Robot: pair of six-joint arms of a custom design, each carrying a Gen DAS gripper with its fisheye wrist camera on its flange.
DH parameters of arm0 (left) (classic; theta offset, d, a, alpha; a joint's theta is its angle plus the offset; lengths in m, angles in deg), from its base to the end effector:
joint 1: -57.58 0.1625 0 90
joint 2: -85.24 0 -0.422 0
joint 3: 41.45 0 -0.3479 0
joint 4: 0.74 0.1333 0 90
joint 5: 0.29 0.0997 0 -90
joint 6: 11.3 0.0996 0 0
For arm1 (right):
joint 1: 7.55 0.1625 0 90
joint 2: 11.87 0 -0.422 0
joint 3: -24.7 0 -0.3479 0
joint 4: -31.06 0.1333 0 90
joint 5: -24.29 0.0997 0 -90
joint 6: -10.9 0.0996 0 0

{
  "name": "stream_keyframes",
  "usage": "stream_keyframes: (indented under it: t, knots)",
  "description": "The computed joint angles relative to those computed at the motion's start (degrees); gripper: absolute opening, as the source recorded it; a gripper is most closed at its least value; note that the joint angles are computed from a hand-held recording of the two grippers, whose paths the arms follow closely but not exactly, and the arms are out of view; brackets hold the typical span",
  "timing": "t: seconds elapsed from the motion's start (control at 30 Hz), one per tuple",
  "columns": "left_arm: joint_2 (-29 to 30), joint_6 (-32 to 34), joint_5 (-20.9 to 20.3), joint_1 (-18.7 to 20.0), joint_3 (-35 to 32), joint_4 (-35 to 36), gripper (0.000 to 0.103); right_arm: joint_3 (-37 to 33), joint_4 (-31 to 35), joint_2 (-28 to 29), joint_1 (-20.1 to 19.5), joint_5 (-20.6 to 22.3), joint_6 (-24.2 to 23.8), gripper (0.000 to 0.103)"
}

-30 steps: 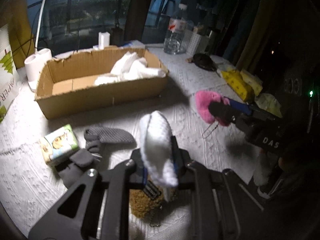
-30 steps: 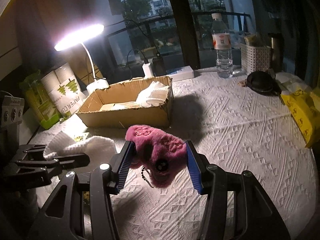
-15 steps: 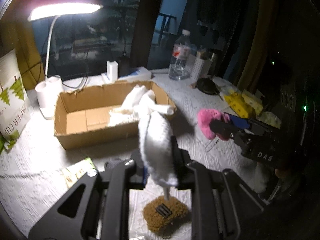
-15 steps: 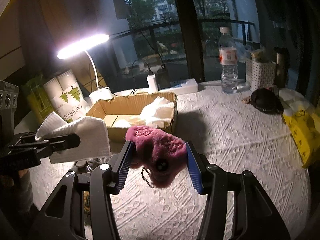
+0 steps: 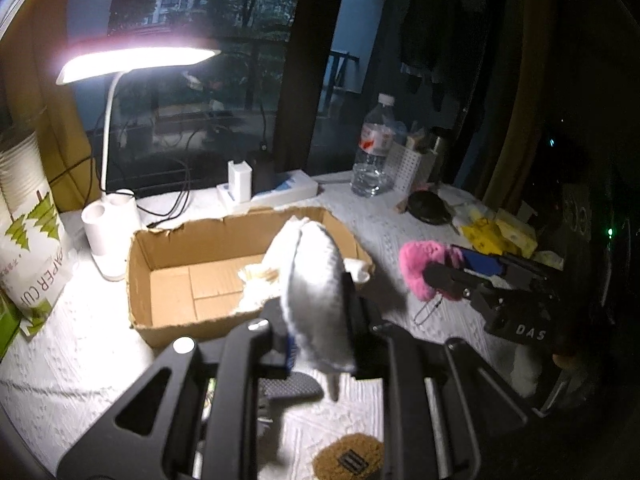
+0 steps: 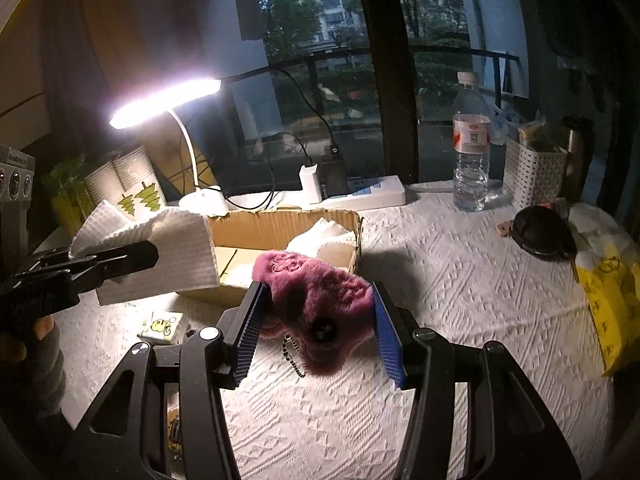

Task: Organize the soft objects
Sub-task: 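Lift the pink plush and white sock and carry both toward the box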

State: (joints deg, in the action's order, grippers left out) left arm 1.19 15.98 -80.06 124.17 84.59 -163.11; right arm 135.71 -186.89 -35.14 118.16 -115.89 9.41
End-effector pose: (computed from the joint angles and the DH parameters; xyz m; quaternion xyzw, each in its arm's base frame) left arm -0.0354 -0.4618 0.3153 0.3904 0.8787 -0.2579 0.0948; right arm 0.3489 -0.3880 -0.0028 0.1331 -0.8525 0.4147 0.2890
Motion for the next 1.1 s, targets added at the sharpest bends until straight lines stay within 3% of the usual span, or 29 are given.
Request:
stream_keyframes:
  t: [0.4,0.7,1.1]
  knots:
    - [3.5,1.2,-1.8,1.7,-2.6,-3.3,0.018,-3.4,3.3,0.4,-2.5,1.7,-1.9,0.055]
    - [6.2,2.1,-0.8,2.4,-3.6,-8.3,0.018,-6.6,5.5,1.2,-5.1,3.9,-3.5,0.055]
    - [9.6,1.8,-1.8,4.1,-6.0,-8.3,0.018,-9.6,9.4,2.7,-9.2,7.6,-3.4,0.056]
